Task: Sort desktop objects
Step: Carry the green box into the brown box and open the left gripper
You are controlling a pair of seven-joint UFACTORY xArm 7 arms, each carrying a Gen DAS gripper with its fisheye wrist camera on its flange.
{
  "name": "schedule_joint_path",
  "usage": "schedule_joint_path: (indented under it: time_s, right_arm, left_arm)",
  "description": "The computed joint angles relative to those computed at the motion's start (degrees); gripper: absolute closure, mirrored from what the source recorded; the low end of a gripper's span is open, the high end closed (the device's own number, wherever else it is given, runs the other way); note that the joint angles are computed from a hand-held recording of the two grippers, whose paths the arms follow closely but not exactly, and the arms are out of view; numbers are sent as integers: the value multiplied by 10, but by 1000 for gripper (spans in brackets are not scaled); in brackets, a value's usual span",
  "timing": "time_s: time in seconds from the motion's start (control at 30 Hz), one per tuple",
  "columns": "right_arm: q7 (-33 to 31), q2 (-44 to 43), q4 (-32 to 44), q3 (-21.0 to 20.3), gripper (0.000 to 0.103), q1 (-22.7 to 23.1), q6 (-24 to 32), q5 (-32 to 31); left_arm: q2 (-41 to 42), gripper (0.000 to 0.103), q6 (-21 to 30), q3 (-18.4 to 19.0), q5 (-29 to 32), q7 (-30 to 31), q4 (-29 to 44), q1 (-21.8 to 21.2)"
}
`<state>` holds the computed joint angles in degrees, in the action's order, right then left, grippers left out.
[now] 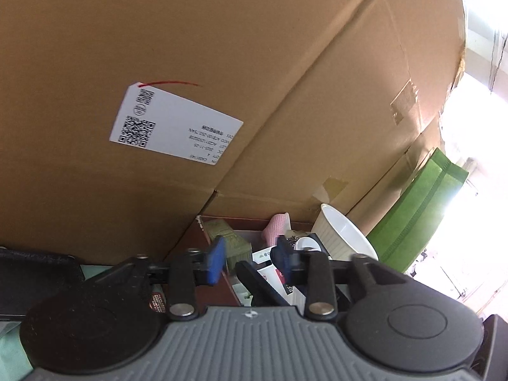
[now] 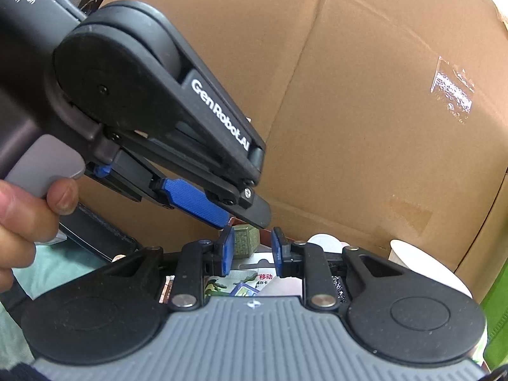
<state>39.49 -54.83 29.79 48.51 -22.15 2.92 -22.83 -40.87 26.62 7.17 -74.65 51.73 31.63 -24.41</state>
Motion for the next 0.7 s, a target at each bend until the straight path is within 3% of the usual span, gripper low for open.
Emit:
schedule_joint_path:
  time_s: [0.03, 0.07, 0.13, 0.17, 0.23, 0.27, 0.4, 0.7]
  right_arm:
    - [-1, -1, -1, 0, 78, 0, -1, -1]
    - [-2, -1, -1, 0, 76, 2, 0, -1]
    - [-5, -3, -4, -2, 63, 5, -3, -2]
    - [-3, -11, -7, 1, 51, 3, -5, -2]
    - [-4, -19, -11, 1, 51, 6, -7, -1]
    - [-7, -20, -13, -2, 50, 11, -5, -1]
    - [-11, -28, -21, -15, 45, 35, 7, 4]
    - [-2, -71, -45, -42, 23, 108, 58, 3]
  left_arm:
    - [-7, 40, -9, -3, -7, 5, -6, 0]
    - [-15, 35, -22, -6, -18, 11, -12, -1]
    - [-34, 25, -43, -8, -42, 33, -23, -6]
    - [-43, 21, -46, -7, -48, 41, -28, -7]
    - [-63, 4, -53, -9, -55, 51, -38, -6]
    - [-75, 1, -59, -12, -57, 52, -45, -4]
    - [-122, 0, -85, -32, -32, 32, -72, 0]
    - [-222, 0, -110, -72, 97, -94, -144, 15]
